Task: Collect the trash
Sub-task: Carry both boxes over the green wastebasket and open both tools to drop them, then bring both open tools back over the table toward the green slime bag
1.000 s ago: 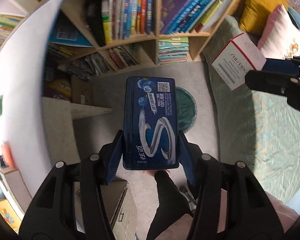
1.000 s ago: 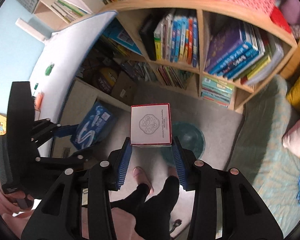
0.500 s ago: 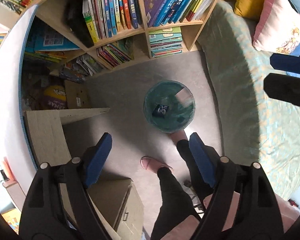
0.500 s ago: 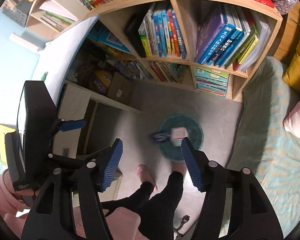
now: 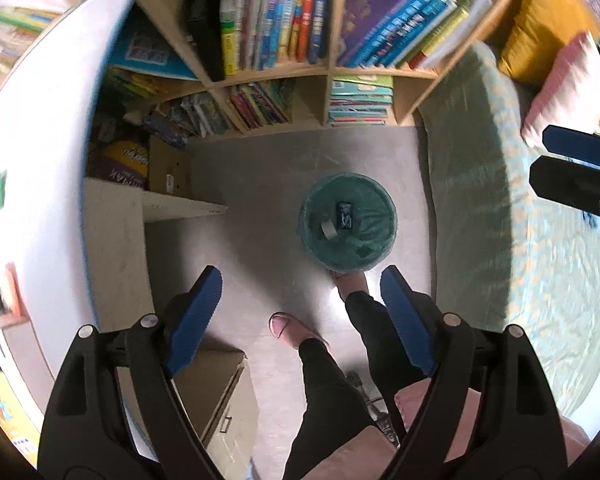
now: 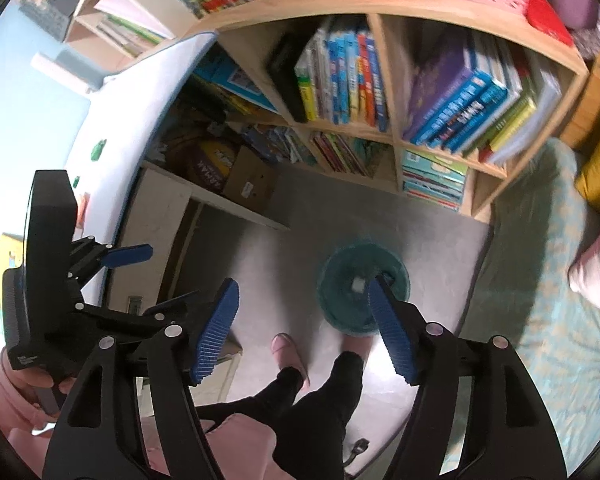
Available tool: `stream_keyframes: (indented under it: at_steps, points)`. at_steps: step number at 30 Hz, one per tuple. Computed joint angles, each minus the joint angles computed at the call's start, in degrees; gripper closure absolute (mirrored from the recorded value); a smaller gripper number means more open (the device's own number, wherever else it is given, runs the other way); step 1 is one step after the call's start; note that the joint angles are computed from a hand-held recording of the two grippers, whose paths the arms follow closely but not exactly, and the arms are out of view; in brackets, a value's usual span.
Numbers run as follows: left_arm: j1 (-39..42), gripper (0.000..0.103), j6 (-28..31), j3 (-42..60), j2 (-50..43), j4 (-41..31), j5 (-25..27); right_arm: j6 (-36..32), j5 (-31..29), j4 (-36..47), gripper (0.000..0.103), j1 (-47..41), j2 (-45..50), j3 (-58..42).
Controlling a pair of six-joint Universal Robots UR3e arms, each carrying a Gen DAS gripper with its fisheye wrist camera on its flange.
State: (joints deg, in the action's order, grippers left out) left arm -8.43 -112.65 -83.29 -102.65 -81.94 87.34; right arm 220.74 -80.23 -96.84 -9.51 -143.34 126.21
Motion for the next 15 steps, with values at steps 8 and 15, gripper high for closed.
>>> stream_keyframes:
  at_steps: [8,15]
  points:
    - [7.4,0.017,-4.8,7.9,-2.1,-3.1,-2.0,-8.0,2.2,-12.3,0.022,2.3,14.8,-4.5]
    - [14.5,0.013,-11.5,15.5,-5.3,-4.1,-2.7,-18.2,5.0,-20.0,0.018,5.5,32.2,-14.9]
